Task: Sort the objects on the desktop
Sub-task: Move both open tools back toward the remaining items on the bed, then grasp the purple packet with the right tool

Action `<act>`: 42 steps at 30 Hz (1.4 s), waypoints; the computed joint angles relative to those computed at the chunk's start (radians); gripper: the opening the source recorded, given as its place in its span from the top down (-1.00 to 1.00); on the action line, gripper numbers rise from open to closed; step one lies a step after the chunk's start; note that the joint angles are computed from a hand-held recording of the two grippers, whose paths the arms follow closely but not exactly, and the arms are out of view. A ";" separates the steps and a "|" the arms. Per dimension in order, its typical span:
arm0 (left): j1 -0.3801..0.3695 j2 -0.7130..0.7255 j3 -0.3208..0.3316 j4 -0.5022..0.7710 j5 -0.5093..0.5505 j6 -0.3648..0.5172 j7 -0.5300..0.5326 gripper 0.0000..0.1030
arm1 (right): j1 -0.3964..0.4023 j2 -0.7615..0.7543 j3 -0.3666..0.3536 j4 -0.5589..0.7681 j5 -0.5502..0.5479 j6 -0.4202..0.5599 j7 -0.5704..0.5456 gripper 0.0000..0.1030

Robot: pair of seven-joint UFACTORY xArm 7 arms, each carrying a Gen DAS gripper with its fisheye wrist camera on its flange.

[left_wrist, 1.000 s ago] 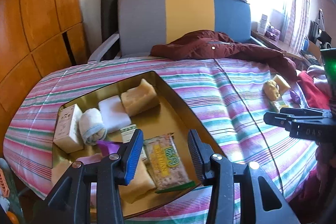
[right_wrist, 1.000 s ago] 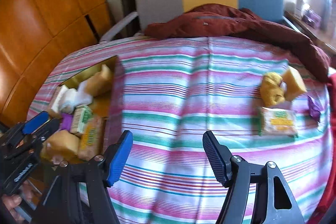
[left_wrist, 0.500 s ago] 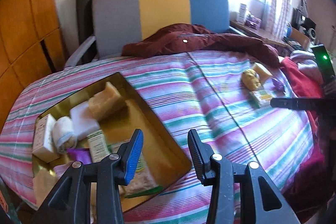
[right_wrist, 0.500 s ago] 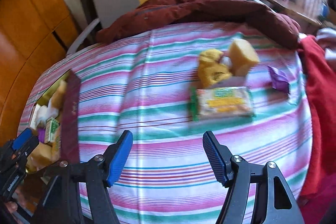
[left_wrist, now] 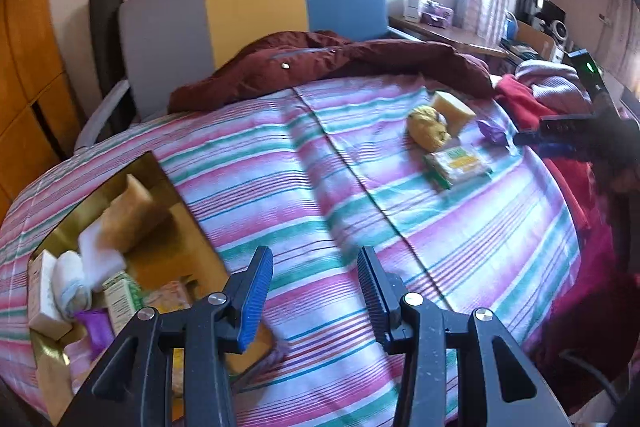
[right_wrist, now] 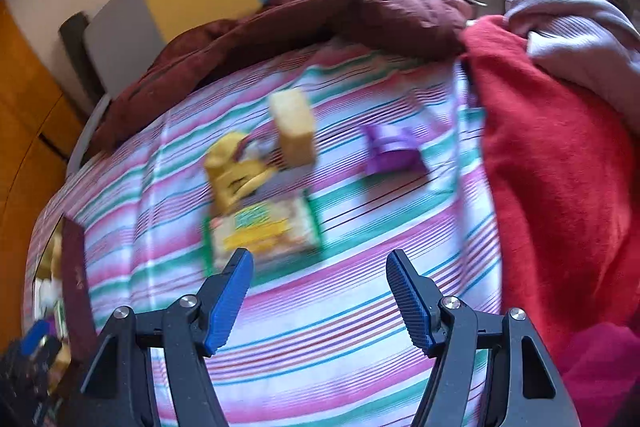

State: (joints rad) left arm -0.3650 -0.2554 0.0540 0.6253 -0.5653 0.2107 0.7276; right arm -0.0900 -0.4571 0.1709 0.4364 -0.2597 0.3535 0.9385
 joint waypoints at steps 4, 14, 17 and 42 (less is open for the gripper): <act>-0.006 0.019 -0.016 0.010 0.004 0.014 0.005 0.14 | -0.041 0.028 -0.016 0.013 -0.019 -0.010 -0.004 -0.35; -0.001 0.093 -0.063 0.071 -0.017 0.057 0.027 0.14 | -0.110 0.211 -0.064 0.126 -0.133 -0.051 -0.023 -0.36; 0.010 0.123 -0.084 0.103 -0.025 0.072 0.029 0.14 | -0.105 0.277 -0.100 0.162 -0.146 -0.079 -0.051 -0.42; 0.044 0.438 -0.283 0.491 -0.115 0.264 0.358 0.09 | -0.011 0.387 -0.202 0.203 0.103 -0.098 -0.356 -0.05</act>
